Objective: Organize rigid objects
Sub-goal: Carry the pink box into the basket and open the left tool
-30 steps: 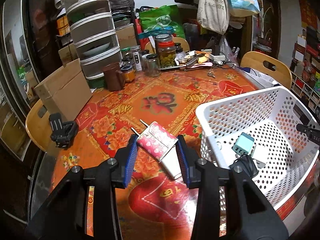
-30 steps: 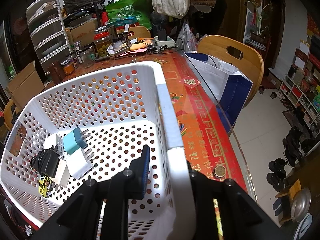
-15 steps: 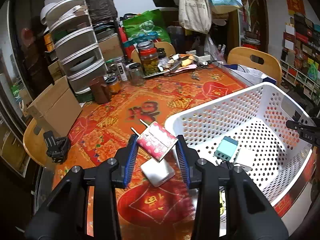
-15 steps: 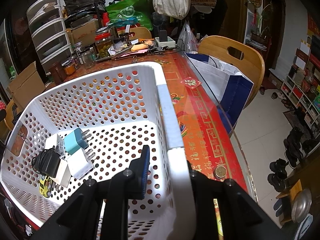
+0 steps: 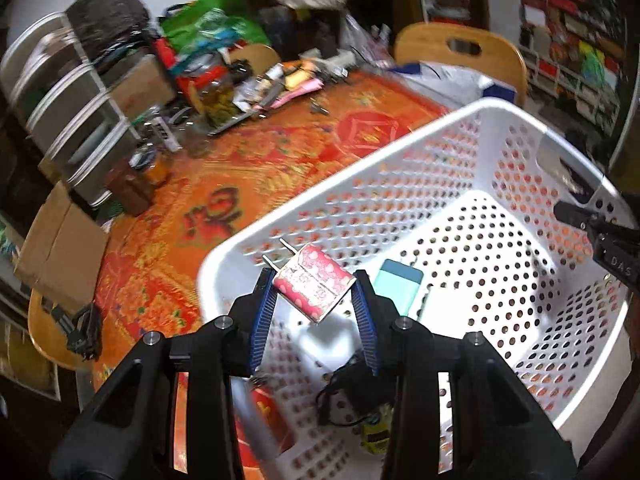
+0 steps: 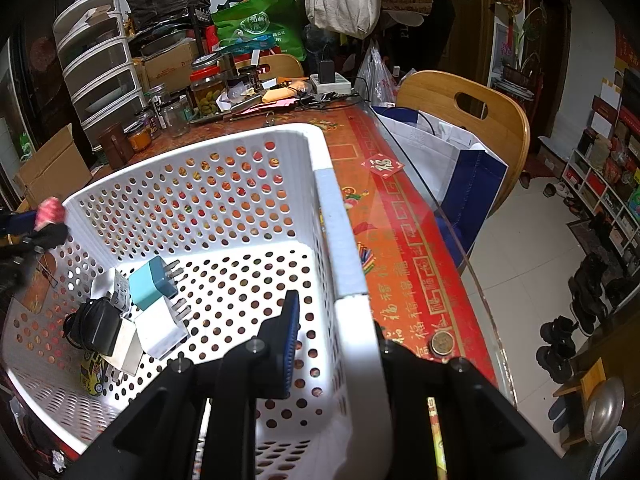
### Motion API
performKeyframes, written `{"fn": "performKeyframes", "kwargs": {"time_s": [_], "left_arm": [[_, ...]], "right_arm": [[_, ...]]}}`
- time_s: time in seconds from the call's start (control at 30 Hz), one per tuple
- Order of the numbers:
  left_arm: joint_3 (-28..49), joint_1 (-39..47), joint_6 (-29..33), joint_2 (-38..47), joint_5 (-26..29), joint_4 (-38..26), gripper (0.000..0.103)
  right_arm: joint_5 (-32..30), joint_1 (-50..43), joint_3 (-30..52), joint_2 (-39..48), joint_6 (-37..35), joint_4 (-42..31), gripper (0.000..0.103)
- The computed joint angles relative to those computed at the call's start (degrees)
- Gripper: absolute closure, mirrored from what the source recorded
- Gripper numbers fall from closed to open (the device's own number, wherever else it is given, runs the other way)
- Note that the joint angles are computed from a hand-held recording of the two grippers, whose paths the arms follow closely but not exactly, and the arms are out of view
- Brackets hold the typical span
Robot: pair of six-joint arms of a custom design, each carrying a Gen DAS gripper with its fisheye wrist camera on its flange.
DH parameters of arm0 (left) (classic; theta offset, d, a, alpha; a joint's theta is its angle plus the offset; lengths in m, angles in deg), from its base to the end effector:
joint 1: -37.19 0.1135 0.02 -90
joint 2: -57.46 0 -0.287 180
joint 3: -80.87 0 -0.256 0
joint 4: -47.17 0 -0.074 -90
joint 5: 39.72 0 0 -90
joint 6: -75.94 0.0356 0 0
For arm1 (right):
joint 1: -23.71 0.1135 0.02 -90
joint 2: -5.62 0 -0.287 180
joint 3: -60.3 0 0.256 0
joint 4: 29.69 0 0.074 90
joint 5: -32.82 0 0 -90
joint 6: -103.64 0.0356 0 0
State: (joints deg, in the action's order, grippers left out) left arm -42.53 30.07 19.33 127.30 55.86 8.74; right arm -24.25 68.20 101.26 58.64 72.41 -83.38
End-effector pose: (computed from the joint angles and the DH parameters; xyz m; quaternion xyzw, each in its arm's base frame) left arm 0.2359 -0.0330 0.2384 0.3416 0.8796 0.0297 0.3298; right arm 0.1137 0.0846 0.1946 0.1756 0.9229 -0.0141 0.3423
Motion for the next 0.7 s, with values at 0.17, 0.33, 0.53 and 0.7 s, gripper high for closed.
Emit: {"fn": "performKeyframes", "kwargs": {"time_s": [0.17, 0.33, 0.53, 0.7], "left_arm": [[0.3, -7.7, -0.4, 4.1, -6.6, -0.2, 0.067], [2.4, -12.6, -0.6, 9.2, -11.6, -2.1, 0.067], [5.1, -15.8, -0.5, 15.6, -14.7, -3.9, 0.067], [8.4, -15.7, -0.7, 20.4, -14.5, -7.0, 0.067]], "right_arm": [[0.1, 0.3, -0.1, 0.1, 0.2, 0.2, 0.083], [0.2, 0.9, -0.2, 0.0, 0.5, 0.6, 0.082], [0.0, 1.1, -0.5, -0.4, 0.5, 0.6, 0.082], [-0.1, 0.9, -0.7, -0.9, 0.2, 0.6, 0.081]]}}
